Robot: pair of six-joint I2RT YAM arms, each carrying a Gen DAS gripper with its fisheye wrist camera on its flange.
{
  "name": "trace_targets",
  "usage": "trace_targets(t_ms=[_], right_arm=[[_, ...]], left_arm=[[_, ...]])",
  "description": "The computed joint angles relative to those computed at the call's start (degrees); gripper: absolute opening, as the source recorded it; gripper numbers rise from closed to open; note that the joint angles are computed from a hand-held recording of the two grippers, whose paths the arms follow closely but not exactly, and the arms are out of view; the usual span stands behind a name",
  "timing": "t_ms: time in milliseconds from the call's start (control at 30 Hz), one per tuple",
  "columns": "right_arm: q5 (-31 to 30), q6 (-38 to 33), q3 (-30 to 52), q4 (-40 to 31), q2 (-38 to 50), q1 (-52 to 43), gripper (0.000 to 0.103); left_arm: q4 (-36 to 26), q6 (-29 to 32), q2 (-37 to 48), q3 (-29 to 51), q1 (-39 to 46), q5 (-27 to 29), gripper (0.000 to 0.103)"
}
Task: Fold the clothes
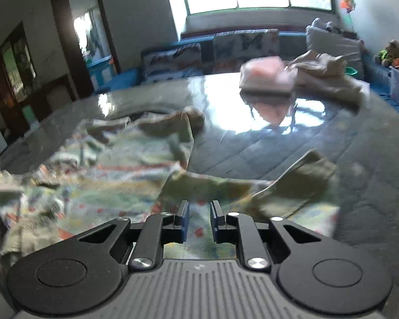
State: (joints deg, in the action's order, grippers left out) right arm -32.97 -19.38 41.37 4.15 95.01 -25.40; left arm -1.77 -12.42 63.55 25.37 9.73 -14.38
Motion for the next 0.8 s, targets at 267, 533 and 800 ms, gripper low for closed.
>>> trace_targets(t_ms=[267,533,800], right_arm=[[9.9,1.3,-3.2,12.0,1.9,-3.1,0.018],[21.3,1.8,-5.7,19.1,0.8,-9.1,0.041],[11.5,2.2,-1.4,15.2,2.9,-10.2,0.047]], left_arm=[[-0.2,0.3,2.3,1.2,0.0,-0.3,0.002],[-1.4,0.1,2.1,1.9,0.4,-0.6,0.008],[-3.4,0.7,-1.1,2.5,0.3,-2.0,0.009]])
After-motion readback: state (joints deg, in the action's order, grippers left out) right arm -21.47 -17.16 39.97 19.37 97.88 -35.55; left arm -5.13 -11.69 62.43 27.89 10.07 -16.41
